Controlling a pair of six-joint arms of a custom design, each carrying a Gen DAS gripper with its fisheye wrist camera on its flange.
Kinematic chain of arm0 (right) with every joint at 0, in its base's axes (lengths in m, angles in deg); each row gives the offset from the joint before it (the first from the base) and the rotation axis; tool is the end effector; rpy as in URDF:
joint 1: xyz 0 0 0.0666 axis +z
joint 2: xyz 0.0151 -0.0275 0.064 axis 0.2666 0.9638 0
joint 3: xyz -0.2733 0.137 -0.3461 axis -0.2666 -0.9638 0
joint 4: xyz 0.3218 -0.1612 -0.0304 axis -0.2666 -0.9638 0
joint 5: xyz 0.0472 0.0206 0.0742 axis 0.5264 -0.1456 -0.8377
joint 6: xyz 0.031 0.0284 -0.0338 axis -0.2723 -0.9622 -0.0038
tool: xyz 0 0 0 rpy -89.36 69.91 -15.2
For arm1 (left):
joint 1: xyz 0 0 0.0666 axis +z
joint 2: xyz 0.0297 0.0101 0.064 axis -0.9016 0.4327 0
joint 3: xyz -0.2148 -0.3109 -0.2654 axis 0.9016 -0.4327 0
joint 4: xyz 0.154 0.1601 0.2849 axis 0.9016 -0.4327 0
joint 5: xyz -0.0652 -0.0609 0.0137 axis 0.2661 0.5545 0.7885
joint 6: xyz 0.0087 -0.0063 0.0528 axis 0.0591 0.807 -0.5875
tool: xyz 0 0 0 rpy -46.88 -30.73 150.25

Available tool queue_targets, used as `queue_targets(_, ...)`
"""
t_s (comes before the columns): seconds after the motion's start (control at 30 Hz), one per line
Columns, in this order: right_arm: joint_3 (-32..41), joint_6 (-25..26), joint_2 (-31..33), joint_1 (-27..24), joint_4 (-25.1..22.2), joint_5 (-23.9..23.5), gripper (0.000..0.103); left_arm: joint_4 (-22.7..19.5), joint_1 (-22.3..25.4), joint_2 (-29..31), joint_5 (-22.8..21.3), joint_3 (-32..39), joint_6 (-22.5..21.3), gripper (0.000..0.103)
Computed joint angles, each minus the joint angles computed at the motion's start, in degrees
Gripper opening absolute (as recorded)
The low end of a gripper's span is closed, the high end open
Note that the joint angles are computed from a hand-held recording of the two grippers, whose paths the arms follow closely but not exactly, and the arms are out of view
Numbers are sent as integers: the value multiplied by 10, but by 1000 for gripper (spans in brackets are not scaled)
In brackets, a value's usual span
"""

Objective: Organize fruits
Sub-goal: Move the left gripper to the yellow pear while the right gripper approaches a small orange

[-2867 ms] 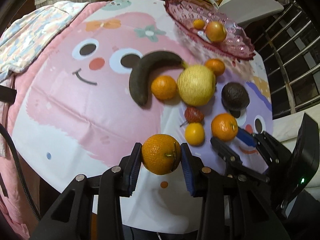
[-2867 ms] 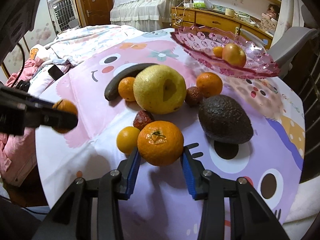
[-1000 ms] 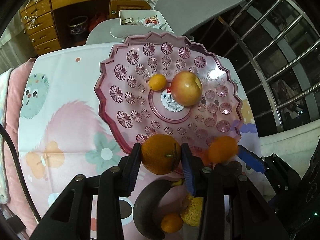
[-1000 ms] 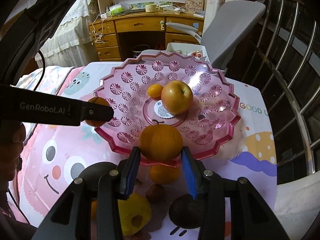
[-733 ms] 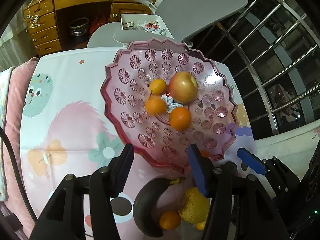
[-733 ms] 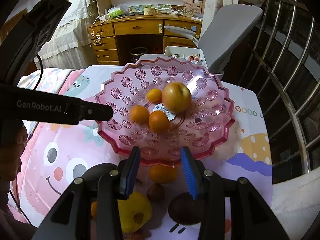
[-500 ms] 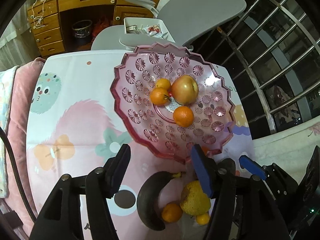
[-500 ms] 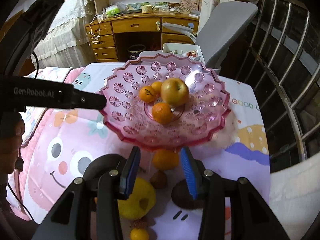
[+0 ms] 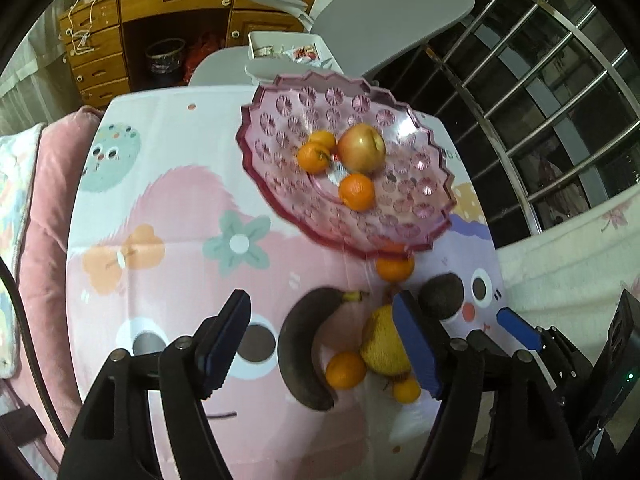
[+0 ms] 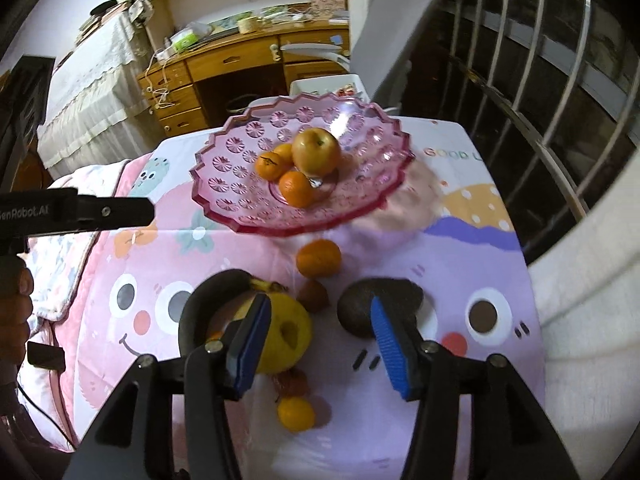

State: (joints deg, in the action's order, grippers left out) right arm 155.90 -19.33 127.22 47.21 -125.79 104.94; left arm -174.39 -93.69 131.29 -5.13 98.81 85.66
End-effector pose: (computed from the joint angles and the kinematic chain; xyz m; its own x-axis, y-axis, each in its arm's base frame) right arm 0.2598 0.1492 0.6241 -0.8645 0.0718 -0.4975 0.0636 0.9974 0.0335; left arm 0.3849 -0.2253 0.6147 -0.9393 0.1109 -0.3246 0.2235 0.9157 -0.3340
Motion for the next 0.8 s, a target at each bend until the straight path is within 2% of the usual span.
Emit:
queue_targets(0.13, -11, -28, -17, 21, -14, 14, 54, -7, -7, -11, 9, -15, -1, 73)
queue_targets(0.23, -23, -45, -28, 34, -20, 17, 55, -15, -13, -13, 18, -18, -6, 79)
queue_targets(0.4, -47, -75, -43, 55, -28, 16, 55, -32, -27, -4, 29, -13, -30, 81)
queue_targets(0.5, -69, -94, -52, 66, -24, 19, 55, -36, -40, 5, 27, -8, -36, 88)
queue_targets(0.8, -121, -93, -67, 95, 9, 9, 55, -51, -72, 44, 24, 5, -61, 92)
